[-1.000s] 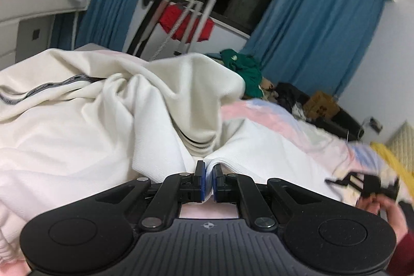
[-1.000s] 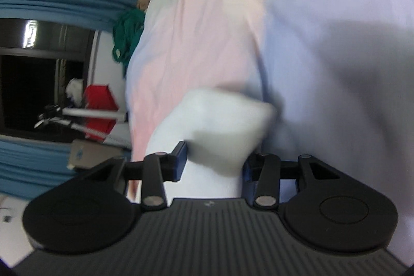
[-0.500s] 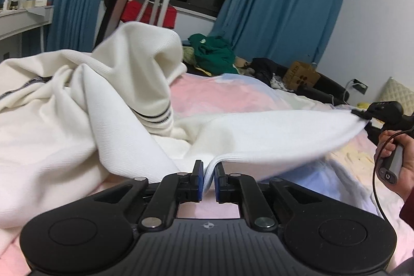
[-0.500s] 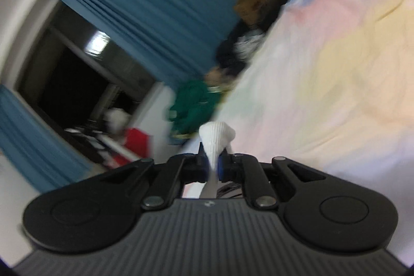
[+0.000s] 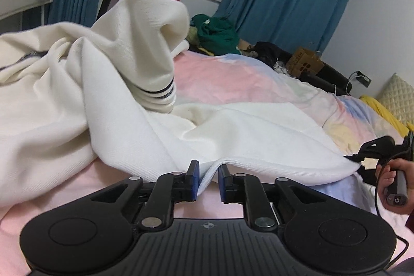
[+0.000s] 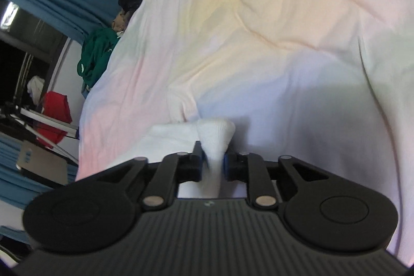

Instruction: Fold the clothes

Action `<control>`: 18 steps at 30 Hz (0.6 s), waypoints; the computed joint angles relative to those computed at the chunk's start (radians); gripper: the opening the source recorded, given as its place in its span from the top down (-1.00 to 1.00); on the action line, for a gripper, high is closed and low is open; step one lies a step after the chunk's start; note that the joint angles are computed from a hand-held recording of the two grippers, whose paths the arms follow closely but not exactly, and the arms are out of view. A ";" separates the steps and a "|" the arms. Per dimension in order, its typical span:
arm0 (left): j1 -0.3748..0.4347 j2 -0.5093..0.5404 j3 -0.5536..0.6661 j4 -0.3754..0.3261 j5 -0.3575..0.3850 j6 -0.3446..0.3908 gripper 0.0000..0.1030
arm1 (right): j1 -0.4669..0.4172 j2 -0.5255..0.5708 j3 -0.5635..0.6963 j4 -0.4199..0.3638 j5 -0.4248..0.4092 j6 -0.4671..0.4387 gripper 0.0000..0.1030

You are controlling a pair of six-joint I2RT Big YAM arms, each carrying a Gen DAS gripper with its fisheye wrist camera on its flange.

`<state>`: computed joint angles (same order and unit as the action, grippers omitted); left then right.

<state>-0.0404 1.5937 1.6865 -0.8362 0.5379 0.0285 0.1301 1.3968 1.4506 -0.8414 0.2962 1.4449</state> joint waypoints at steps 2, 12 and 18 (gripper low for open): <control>0.013 0.007 0.027 -0.053 0.014 -0.019 0.47 | 0.000 -0.025 -0.031 0.024 -0.018 0.032 0.44; 0.155 0.027 0.086 -0.199 0.171 -0.429 -0.56 | 0.031 -0.060 -0.032 0.002 -0.053 0.088 0.43; 0.211 0.048 0.061 -0.140 0.149 -0.733 -0.57 | 0.040 -0.054 -0.024 -0.012 -0.062 0.088 0.42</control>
<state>0.1706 1.6414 1.7474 -0.9760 0.6871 -0.7043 0.1702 1.3431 1.4266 -0.8530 0.2337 1.5327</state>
